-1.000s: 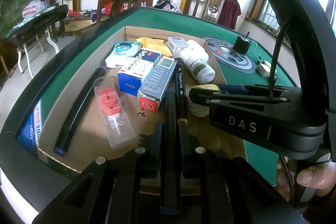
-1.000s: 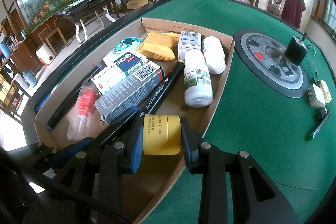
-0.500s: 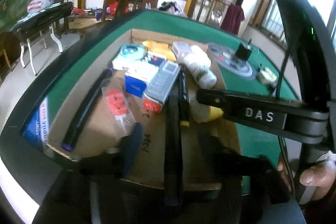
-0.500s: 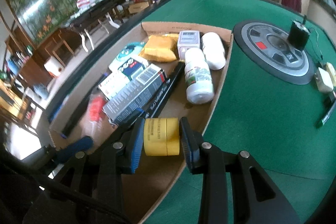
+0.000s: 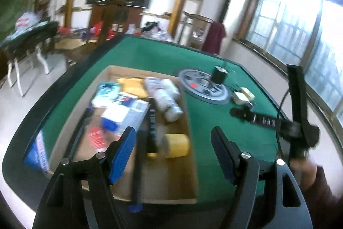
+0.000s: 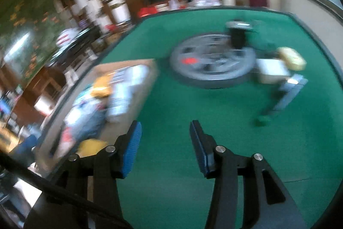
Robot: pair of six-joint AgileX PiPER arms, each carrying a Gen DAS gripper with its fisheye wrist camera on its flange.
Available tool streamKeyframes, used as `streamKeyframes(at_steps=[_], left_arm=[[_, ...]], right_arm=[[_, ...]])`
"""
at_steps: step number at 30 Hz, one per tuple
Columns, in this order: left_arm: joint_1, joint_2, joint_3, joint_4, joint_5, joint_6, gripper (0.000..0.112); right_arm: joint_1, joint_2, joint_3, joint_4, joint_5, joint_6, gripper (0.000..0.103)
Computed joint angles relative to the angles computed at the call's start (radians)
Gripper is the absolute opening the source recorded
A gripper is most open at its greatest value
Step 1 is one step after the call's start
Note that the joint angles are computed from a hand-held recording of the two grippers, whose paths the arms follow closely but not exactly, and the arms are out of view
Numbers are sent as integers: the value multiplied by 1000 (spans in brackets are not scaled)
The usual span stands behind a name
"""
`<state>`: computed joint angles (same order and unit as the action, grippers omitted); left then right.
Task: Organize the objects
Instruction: 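Move both grippers back over the table toward the remaining items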
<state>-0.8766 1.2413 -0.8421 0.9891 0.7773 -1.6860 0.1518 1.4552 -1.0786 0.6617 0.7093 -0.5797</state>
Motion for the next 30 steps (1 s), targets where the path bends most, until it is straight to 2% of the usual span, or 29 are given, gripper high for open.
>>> streamKeyframes(at_steps=[3, 7, 10, 13, 17, 21, 23, 25, 30], left_arm=[[5, 57, -54, -32, -57, 72, 67], [64, 128, -124, -159, -201, 198, 67], [93, 162, -162, -253, -265, 272, 67], [117, 196, -207, -354, -293, 353, 67], [119, 232, -262, -396, -270, 398, 67], [105, 276, -342, -416, -216, 470, 67], [92, 312, -404, -414, -183, 517, 67], [82, 362, -476, -404, -159, 566, 67], [86, 537, -707, -497, -151, 785, 67]], right_arm=[[-185, 69, -49, 29, 48, -21, 45], [-356, 197, -176, -15, 95, 51, 45], [-376, 273, -279, -96, 114, 130, 45], [-354, 330, -353, -93, 155, 156, 45], [-268, 392, -421, -187, 153, 250, 45], [-161, 388, -407, -428, 52, 372, 44], [-147, 377, -386, -502, 24, 395, 27], [-167, 365, -369, -536, 9, 396, 18], [-323, 370, -372, -441, 24, 292, 16]])
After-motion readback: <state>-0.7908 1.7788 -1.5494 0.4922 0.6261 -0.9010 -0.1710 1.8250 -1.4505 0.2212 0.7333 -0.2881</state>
